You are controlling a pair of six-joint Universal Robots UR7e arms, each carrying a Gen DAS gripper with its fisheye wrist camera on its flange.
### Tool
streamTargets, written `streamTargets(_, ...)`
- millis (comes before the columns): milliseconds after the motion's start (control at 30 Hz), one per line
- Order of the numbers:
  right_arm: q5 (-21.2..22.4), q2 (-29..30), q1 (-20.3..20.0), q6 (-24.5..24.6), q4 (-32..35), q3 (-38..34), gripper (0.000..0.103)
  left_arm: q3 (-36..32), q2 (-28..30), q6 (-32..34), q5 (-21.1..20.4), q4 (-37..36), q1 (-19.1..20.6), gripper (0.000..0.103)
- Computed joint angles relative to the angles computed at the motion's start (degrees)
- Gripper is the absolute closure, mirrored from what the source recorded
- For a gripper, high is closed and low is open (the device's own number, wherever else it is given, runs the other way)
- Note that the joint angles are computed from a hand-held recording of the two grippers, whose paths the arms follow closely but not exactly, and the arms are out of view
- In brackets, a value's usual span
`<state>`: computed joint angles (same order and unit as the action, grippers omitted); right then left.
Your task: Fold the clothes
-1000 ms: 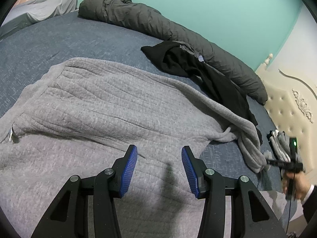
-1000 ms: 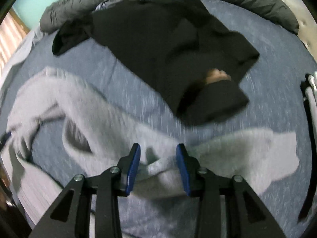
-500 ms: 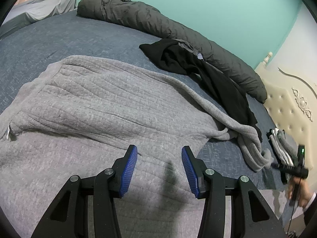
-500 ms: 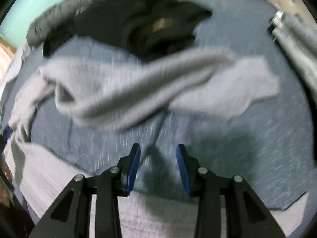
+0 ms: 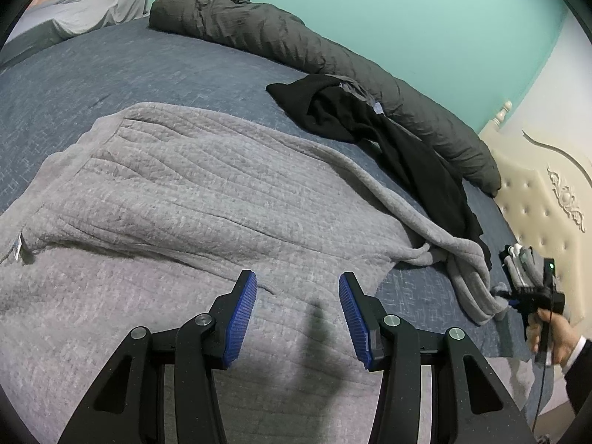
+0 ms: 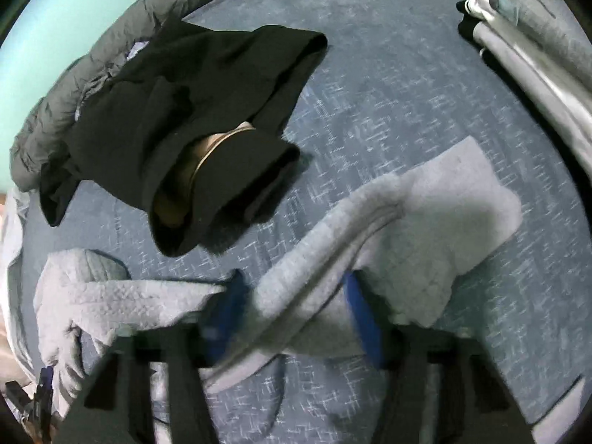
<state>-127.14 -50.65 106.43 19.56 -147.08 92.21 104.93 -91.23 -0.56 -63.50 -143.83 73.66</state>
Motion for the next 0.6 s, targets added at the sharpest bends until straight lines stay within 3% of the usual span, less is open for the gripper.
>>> streamTargets(67,-0.6,-1.2,0.7,-2.3,-2.3,2.5,0.087,0.1,-0.1,0.1,-0.1,0.0,-0.1,0.052)
streamTargets(200,-1.0,-6.3,1.9,-3.4,-6.7,10.6,0.091,0.3,-0.3,0.3,-0.2,0.0,-0.4,0.052)
streamTargets(433,-1.6,-12.6,3.4,-0.3,-4.6,20.6,0.091,0.4,-0.5,0.4,0.0,-0.1,-0.5,0.052)
streamTargets(500,-0.3,-13.8,3.3,1.8,-3.3,22.0,0.086,0.5,-0.5,0.5,0.0,0.0,-0.6,0.052)
streamTargets(600,-3.0,-14.1,5.1,2.5,-0.6,21.2,0.081,0.5,-0.6,0.4,0.0,-0.2,-0.6,0.052)
